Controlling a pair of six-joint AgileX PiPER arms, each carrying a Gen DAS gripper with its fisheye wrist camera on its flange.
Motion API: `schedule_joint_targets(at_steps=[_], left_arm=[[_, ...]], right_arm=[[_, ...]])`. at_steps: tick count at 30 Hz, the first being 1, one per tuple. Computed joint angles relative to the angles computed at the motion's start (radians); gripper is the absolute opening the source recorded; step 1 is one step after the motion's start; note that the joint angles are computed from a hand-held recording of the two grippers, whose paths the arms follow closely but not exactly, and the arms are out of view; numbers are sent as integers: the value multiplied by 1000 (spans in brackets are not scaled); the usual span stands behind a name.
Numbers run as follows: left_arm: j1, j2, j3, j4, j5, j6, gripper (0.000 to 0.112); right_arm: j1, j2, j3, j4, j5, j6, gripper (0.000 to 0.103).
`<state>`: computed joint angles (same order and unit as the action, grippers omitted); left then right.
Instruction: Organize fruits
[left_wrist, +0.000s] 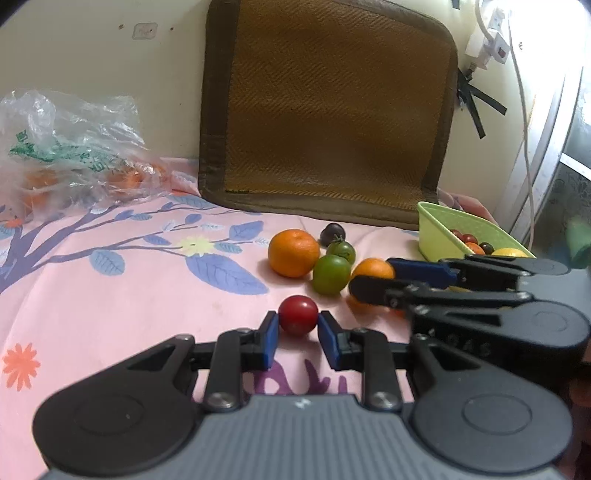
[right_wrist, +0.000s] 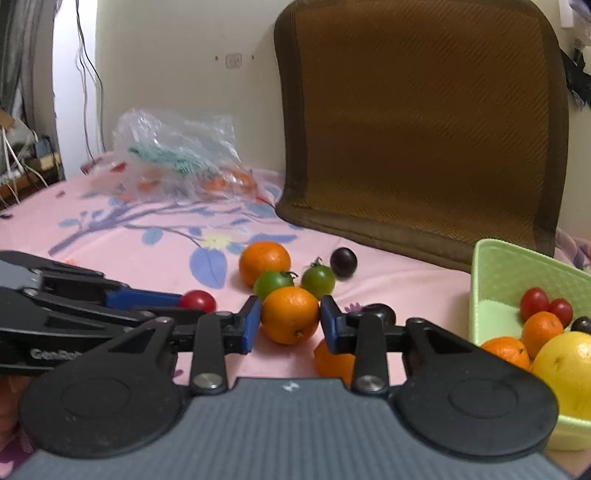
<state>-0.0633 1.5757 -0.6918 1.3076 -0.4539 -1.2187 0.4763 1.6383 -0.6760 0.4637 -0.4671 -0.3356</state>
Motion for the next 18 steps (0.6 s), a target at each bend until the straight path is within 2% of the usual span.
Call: schedule_joint_targets(at_steps=[4,8,14,16,18], left_arm=[[22,-10,34,-83,-72,120,24],[22,-27,54,-85,-110,154,24],[-18,-55,36,69,-174,-26,24],[-64,-62,2,103,-176,-87,24],[-129,-58,-49,114,-150,-129,24]], right_arm=[[35,-66,95,75,-106,-7,36],[78,-178,233,152,-218,-1,36],[159,-337,441,372,-436,-73,36],[127,-379,476,388,-452,-77,36],[42,-410,483,351,-424,-71,36]])
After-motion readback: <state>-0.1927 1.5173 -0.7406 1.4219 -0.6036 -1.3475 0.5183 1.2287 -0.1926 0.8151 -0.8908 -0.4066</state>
